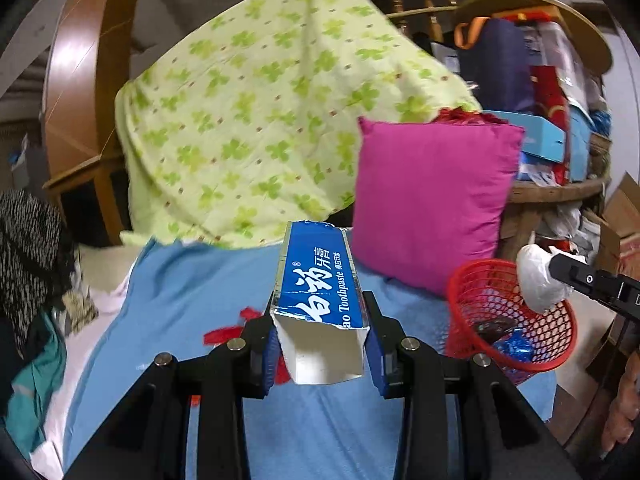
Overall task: Collect trash
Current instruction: 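Carry toothpaste box and white ball over red basket and release both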
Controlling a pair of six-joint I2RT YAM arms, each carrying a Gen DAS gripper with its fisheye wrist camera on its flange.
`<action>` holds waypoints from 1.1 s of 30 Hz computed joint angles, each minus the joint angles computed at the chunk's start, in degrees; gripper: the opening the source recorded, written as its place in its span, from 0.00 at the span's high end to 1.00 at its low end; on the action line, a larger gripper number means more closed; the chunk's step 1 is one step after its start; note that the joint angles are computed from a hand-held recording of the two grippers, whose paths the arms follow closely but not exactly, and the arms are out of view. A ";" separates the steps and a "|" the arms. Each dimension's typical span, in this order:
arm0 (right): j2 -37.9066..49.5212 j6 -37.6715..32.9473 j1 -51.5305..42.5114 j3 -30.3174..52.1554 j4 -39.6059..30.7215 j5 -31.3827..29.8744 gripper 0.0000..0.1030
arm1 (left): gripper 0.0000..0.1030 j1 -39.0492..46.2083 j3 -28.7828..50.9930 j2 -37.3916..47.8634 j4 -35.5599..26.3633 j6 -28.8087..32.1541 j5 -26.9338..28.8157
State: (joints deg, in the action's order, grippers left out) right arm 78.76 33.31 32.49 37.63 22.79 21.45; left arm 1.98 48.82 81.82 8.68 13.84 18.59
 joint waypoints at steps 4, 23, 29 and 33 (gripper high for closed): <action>-4.54 -0.58 -0.14 -2.01 -1.39 1.01 0.81 | 0.62 -4.06 0.30 -2.07 -1.20 0.60 -2.80; -17.31 0.67 -6.17 -9.09 -3.67 -1.35 0.81 | 0.62 -16.37 2.60 -1.98 -3.51 1.52 -10.24; -18.93 1.22 -7.64 -10.30 -3.87 -1.89 0.81 | 0.62 -18.37 3.08 -1.25 -3.43 1.79 -10.80; -19.14 1.73 -8.68 -10.94 -3.47 -2.52 0.81 | 0.62 -19.49 3.41 -0.64 -3.25 2.03 -10.88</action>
